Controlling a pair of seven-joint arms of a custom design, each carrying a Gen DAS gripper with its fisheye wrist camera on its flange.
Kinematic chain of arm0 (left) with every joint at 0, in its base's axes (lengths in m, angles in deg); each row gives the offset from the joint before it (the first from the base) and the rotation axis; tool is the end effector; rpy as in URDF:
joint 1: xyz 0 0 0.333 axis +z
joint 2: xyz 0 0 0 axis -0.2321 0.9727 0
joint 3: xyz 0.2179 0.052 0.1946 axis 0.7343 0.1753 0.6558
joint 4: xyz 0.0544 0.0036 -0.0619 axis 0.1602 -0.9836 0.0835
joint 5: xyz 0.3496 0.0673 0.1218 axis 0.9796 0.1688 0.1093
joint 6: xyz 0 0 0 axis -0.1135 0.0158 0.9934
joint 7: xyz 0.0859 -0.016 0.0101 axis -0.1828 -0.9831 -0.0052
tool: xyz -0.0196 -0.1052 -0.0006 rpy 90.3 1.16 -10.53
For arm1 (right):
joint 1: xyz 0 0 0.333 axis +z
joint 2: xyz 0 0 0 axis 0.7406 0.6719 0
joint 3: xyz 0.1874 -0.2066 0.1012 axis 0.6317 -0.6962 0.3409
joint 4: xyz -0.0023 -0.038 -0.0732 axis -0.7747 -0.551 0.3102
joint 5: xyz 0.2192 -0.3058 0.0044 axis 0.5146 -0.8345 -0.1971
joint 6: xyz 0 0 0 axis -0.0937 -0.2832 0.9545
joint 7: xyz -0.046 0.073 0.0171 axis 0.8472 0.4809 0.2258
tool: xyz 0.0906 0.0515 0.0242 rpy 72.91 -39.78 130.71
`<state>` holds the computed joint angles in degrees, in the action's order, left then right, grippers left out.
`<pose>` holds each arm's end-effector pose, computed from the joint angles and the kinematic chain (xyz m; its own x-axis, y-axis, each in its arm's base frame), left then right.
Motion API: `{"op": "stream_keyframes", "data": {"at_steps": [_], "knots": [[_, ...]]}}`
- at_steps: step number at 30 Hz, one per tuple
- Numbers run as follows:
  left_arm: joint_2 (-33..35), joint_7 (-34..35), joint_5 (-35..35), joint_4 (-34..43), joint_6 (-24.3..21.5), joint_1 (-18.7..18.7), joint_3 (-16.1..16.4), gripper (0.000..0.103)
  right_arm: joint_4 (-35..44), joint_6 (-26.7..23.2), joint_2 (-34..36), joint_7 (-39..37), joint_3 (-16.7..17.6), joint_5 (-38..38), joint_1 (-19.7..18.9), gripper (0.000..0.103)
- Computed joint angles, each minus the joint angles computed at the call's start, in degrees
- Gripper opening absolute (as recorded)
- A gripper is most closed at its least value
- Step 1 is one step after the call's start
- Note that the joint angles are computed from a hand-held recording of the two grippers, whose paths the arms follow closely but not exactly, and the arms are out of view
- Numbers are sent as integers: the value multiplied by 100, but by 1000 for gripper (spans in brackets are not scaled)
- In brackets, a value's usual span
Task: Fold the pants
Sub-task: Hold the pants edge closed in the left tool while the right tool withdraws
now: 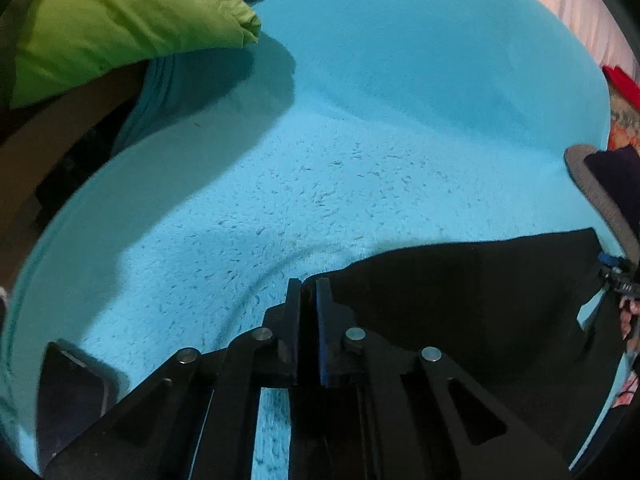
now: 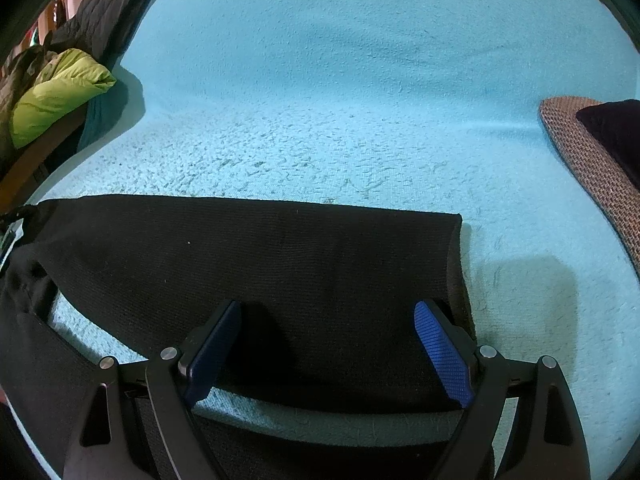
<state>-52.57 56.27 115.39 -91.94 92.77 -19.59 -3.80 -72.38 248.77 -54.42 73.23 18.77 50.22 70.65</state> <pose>0.5195 -0.1789 0.4689 -0.0033 -0.9988 0.0497 -0.7440 -0.0307 -0.6674 0.6001 0.2542 0.4484 0.2855 -0.9583 -0.0145 -0.7515 -0.2145 -0.6239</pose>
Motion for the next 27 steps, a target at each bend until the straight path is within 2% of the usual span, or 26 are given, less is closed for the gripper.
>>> {"op": "stream_keyframes", "data": {"at_steps": [4, 9, 13, 21, 27], "knots": [[-142, -989, 1260, 186, -716, -5, -257, 4, 1, 2, 2, 55, -27, -58, 33, 90], [-191, -1962, 2591, 441, -1742, -219, -530, 4, 8, -2, 9, 82, -27, -83, 39, 90], [-167, -2233, 2867, 561, -2192, -427, -540, 4, 21, -28, 17, 88, -19, -75, 37, 90], [-352, -2878, 3008, 518, -2652, -687, -637, 4, 12, -38, 11, 67, -2, -43, 26, 91], [-507, -3637, 3254, 323, -2704, -764, -726, 4, -27, -6, -13, 35, 19, 16, 10, 91]]}}
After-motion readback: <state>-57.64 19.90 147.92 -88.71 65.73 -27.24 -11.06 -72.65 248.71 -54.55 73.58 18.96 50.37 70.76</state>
